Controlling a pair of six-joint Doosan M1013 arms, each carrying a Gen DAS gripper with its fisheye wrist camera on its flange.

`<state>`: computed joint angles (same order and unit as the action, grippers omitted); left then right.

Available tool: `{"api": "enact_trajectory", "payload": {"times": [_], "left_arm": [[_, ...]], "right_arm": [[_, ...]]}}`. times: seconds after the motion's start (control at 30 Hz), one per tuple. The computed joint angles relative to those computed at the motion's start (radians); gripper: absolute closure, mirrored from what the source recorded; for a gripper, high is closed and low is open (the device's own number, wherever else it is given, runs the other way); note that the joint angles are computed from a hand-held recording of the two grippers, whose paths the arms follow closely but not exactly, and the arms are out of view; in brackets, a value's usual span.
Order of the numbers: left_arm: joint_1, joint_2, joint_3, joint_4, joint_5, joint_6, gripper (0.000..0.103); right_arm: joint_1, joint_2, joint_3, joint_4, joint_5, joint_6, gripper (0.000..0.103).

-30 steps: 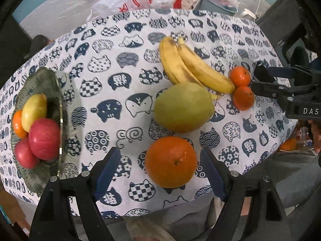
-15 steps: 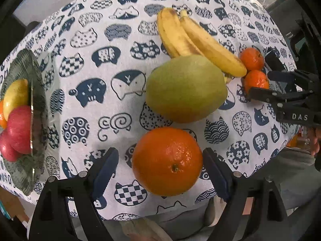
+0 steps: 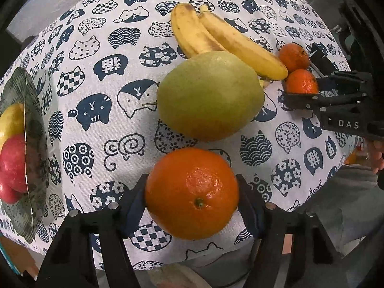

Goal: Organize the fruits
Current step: 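Grasp an orange with right tool while left tool grasps a large orange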

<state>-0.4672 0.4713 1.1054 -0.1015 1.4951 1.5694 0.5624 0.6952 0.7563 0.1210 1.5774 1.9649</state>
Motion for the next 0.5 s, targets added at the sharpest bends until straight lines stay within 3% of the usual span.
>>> {"api": "enact_trajectory", "payload": {"times": [0.5], "left_arm": [[-0.006, -0.048, 0.012, 0.046, -0.066, 0.031, 0.033]], "right_arm": [[0.02, -0.013, -0.083, -0.056, -0.061, 0.005, 0.054]]}}
